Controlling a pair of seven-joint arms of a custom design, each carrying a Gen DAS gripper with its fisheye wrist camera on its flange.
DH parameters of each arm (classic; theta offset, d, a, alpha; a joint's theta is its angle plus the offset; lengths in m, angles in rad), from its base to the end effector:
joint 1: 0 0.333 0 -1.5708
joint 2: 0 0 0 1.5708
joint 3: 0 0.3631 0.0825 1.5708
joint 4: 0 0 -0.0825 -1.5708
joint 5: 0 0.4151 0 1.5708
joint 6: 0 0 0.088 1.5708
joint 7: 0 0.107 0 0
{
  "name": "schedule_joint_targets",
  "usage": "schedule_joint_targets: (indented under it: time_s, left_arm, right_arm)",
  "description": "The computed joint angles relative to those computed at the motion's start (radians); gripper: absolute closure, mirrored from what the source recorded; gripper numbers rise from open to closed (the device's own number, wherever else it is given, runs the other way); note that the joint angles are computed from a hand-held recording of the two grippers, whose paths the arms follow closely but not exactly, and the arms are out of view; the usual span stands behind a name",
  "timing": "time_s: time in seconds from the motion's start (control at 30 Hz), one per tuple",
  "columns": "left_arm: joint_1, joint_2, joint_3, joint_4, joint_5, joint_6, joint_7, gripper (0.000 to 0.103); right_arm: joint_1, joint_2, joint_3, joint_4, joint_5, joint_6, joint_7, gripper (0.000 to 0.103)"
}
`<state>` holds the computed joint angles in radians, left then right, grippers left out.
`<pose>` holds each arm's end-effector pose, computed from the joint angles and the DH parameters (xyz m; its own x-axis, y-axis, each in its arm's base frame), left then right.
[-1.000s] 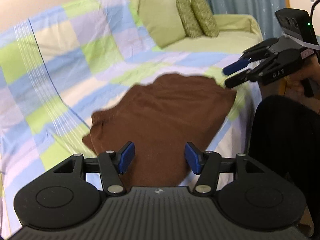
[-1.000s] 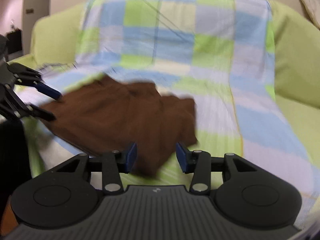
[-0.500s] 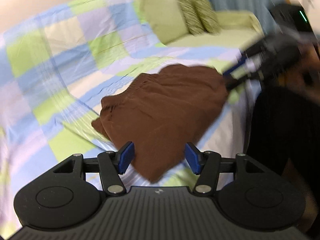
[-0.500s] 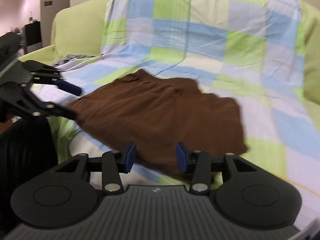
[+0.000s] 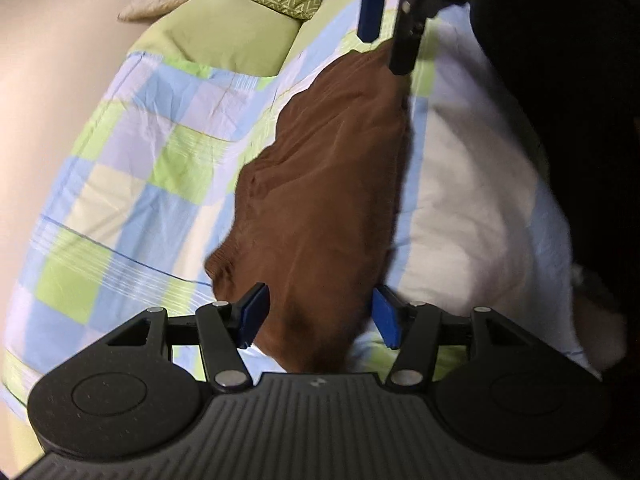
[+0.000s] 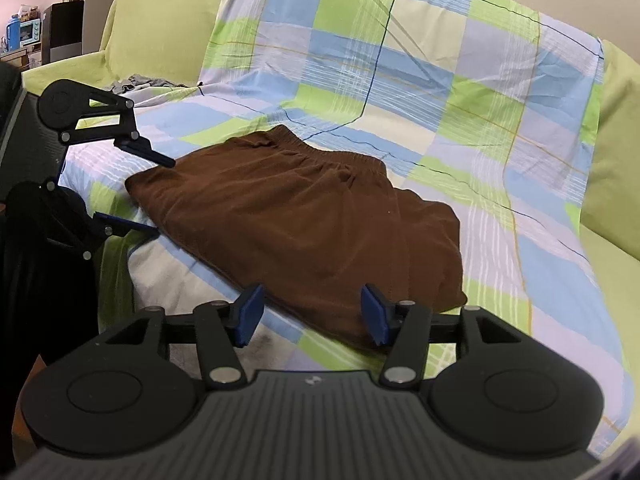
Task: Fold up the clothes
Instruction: 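Grasp the folded trousers edge with the left gripper while the right gripper grasps beside it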
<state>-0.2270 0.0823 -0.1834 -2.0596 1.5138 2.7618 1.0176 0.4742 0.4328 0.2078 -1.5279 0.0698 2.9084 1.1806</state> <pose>0.5509 -0.2829 0.4652 -0.4742 -0.3910 -0.7888 -0.2249 0.9201 -0.3208 0.6285 0.4606 0.5606 0.7488 -0.6414 0.1670 -0.2747 -0.5296 -0.8025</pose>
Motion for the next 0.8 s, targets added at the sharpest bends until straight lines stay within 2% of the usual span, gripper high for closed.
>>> schedule_joint_targets:
  time_s: [0.13,0.17,0.2,0.27,0.4,0.53,0.6,0.63,0.7,0.8]
  left_arm:
    - [-0.023,0.043,-0.005,0.036,0.045,-0.067,0.052,0.047]
    - [-0.028,0.052,-0.005,0.043,0.047,-0.074,0.071,0.062]
    - [-0.027,0.056,-0.004,0.045,0.013,-0.068,0.102,0.071]
    - [-0.015,0.052,0.001,0.046,-0.114,-0.027,0.151,0.076]
    - [0.021,0.049,0.004,0.067,-0.500,0.040,0.343,0.078]
    - [0.024,0.051,0.012,0.078,-0.686,0.056,0.494,0.078]
    - [0.025,0.050,0.016,0.079,-0.760,0.062,0.539,0.078]
    - [0.026,0.048,0.019,0.078,-0.788,0.065,0.556,0.078]
    - [0.015,0.034,0.033,0.065,-0.770,0.067,0.544,0.078]
    - [0.006,0.022,0.042,0.053,-0.712,0.064,0.522,0.078]
  right_arm:
    - [0.020,0.009,-0.023,0.012,-0.035,0.002,0.002,0.048]
    - [0.032,0.012,-0.035,0.015,-0.057,0.005,0.000,0.045]
    - [0.043,0.015,-0.046,0.017,-0.084,0.010,-0.007,0.044]
    - [0.057,0.021,-0.054,0.015,-0.138,0.027,-0.050,0.044]
    - [0.066,0.037,-0.043,0.006,-0.242,0.080,-0.206,0.044]
    - [0.125,0.085,-0.101,0.044,-0.346,0.167,-0.296,0.045]
    - [0.120,0.111,-0.087,0.070,-0.353,0.192,-0.335,0.045]
    - [0.093,0.132,-0.046,0.091,-0.351,0.192,-0.382,0.045]
    - [0.064,0.155,-0.003,0.120,-0.338,0.159,-0.452,0.050]
    - [0.050,0.161,-0.015,0.118,-0.319,0.159,-0.514,0.056]
